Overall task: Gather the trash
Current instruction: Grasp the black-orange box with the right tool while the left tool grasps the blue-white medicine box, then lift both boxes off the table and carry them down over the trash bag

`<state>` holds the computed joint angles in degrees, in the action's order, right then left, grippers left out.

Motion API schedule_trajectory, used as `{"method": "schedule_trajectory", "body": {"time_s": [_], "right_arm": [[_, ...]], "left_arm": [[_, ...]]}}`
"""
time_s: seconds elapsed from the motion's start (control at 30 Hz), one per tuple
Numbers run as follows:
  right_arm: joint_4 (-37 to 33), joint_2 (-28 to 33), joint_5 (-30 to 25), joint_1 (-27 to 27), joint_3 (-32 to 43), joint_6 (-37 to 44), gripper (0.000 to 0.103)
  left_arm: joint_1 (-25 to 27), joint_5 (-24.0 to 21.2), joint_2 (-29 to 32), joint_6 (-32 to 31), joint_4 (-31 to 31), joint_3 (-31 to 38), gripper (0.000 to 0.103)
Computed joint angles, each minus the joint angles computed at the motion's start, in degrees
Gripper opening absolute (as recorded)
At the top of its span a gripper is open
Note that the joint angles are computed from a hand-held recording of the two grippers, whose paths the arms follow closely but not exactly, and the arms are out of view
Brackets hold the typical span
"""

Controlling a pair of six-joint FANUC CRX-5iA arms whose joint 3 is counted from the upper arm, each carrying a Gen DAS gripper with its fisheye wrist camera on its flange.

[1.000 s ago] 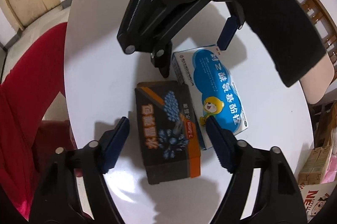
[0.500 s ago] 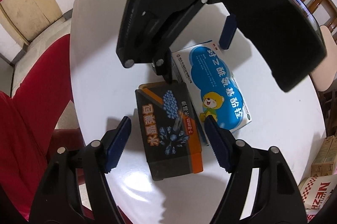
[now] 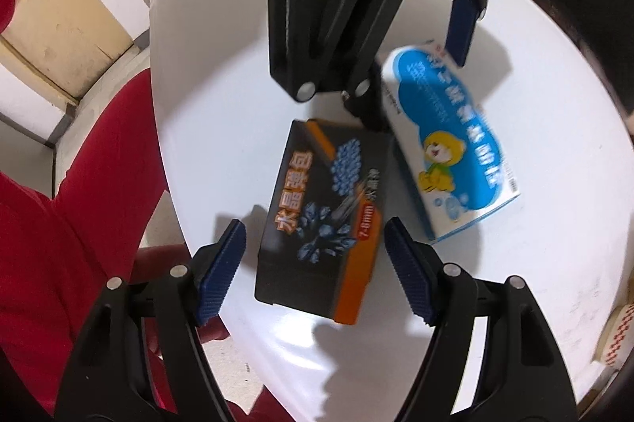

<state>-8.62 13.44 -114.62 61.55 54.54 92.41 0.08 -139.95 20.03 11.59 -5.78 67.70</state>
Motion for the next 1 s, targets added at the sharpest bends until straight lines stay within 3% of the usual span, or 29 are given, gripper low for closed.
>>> {"method": "schedule_trajectory", "body": {"time_s": [0.13, 0.2, 0.3, 0.6, 0.73, 0.93, 1.0], "right_arm": [[0.7, 0.1, 1.0, 0.5, 0.3, -1.4, 0.068], [6.2, -1.6, 4.0, 3.6, -4.1, -1.3, 0.059], [9.1, -2.1, 4.9, 5.3, -5.5, -3.7, 0.056], [10.3, 0.4, -0.5, 6.2, -0.6, -16.0, 0.054], [13.0, -0.4, -1.2, 6.7, -1.9, -20.4, 0.054], [20.1, -2.0, -1.3, 8.0, -3.1, -23.2, 0.054], [22.4, -2.3, -1.0, 8.5, -3.2, -24.3, 0.054]], "left_arm": [[-0.9, -1.4, 2.4, 0.2, -0.4, 3.8, 0.081], [-2.1, -1.0, 1.6, 1.2, -0.4, 2.5, 0.079], [-2.7, 1.0, -1.0, 2.9, 1.1, -1.9, 0.072], [-4.1, -0.3, -0.3, 6.7, 0.6, 0.2, 0.067], [-3.6, 0.8, -1.4, 11.3, 1.1, -1.1, 0.067], [0.3, 12.5, -12.5, 26.2, 6.2, -16.5, 0.065], [0.8, 15.1, -16.0, 28.0, 6.0, -20.3, 0.064]]}}
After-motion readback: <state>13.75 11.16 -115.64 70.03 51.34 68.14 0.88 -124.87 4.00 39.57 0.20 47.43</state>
